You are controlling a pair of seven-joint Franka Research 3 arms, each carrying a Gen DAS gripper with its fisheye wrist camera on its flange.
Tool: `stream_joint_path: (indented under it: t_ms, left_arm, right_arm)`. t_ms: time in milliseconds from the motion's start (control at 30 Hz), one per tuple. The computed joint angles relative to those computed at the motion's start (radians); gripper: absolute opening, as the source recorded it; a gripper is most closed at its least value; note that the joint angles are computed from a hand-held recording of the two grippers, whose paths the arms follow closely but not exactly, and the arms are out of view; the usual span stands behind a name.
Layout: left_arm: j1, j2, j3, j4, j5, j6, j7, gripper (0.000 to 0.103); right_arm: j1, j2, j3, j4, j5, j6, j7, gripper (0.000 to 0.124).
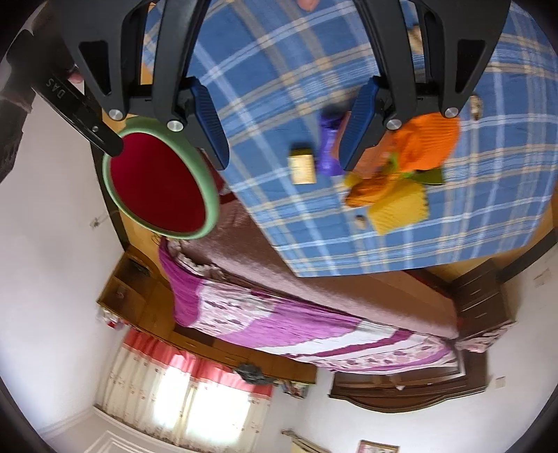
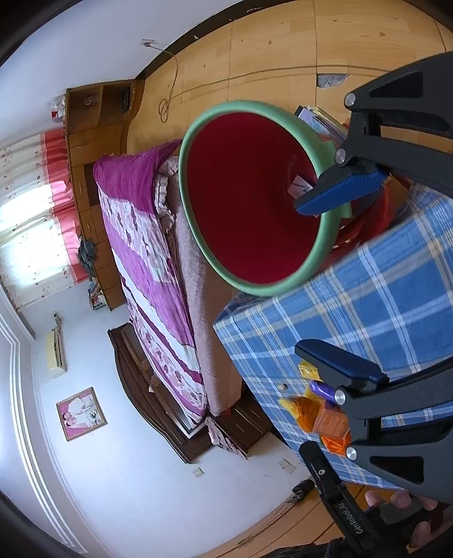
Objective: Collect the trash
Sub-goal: 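Move the left tool back to the table and grasp the orange mesh bag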
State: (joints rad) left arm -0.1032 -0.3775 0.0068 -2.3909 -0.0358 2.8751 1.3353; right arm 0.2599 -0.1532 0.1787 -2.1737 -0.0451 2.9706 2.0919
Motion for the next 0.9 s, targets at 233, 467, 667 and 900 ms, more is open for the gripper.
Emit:
stream_joint_path:
  t_ms: [233,467,667,900]
  left_arm:
    - [0.094,-0.026,-0.012,-0.022,0.073,-0.042,-0.060,0.065]
    - [0.162,-0.012,-0.015,-0.032,0.137,-0.064,-0.118,0.066]
    - [0.186,0.023,-0.005,-0.026,0.152,-0.082,-0.140,0.066]
    - [0.167,0.080,0.037,-0.014,0.075,-0.089,-0.097,0.066]
  right_arm:
    - [0.020,0.019,0.014,0.027,-0.029,-0.032,0.015,0.077]
    - [0.041,0.043,0.010,0.054,-0.065,-0.057,0.038,0.077]
    - [0.059,0.059,0.001,0.075,-0.088,-0.079,0.055,0.078]
    - [0.077,0.076,-0.010,0.093,-0.100,-0.096,0.057,0.078]
